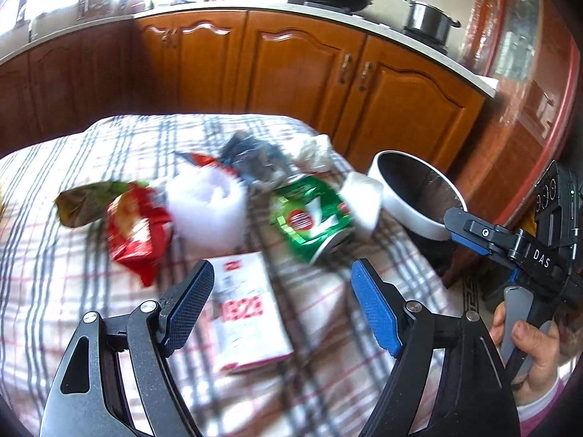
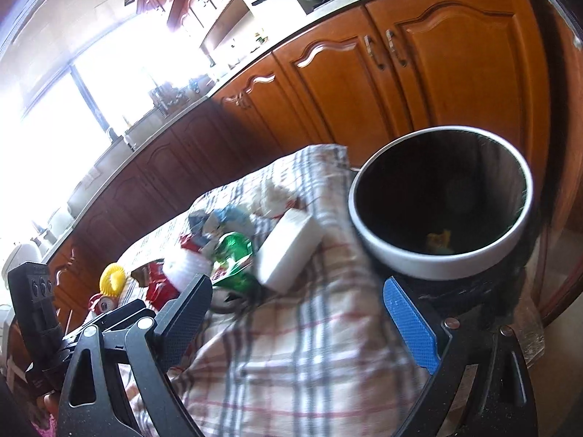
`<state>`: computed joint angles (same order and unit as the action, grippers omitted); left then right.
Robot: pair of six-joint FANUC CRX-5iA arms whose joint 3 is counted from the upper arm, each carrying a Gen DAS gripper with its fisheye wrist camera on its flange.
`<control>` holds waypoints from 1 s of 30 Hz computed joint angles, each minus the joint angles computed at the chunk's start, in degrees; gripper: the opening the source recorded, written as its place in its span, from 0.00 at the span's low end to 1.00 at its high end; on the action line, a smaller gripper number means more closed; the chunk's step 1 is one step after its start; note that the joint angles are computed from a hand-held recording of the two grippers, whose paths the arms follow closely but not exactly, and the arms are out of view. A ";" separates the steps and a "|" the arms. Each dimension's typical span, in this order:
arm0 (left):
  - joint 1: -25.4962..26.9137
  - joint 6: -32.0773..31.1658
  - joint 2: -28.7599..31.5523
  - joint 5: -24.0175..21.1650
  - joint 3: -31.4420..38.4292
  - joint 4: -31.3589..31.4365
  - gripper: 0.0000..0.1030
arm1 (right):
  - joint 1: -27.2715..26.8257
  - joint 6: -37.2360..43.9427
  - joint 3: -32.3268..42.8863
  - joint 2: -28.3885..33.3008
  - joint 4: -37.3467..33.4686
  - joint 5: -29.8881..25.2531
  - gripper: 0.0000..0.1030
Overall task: Collect trash
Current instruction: 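Grasp the white red-print milk carton with the left tool while the right tool grasps the white foam block, then carry the white carton and foam block over the bin with both tools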
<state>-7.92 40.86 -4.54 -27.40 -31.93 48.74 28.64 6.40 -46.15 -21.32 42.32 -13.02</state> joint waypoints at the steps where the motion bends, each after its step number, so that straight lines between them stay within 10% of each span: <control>1: 0.57 -0.06 -0.37 -0.05 -0.47 -0.05 0.78 | 0.31 -0.20 0.18 0.45 0.19 0.28 0.94; 12: 3.23 5.97 0.53 -3.22 0.49 -7.78 0.86 | -0.36 0.07 3.04 6.79 -1.19 3.34 0.83; 22: 1.80 11.30 3.74 -3.04 3.42 -15.28 0.85 | -0.86 17.12 11.71 13.60 -21.10 0.05 0.59; 27: 1.50 11.49 5.76 -3.44 4.49 -16.68 0.44 | -1.24 26.77 16.14 16.38 -31.40 -1.92 0.50; 30: 1.45 6.76 5.31 -3.26 3.09 -11.43 0.44 | -1.43 27.02 15.82 16.10 -31.69 -0.90 0.37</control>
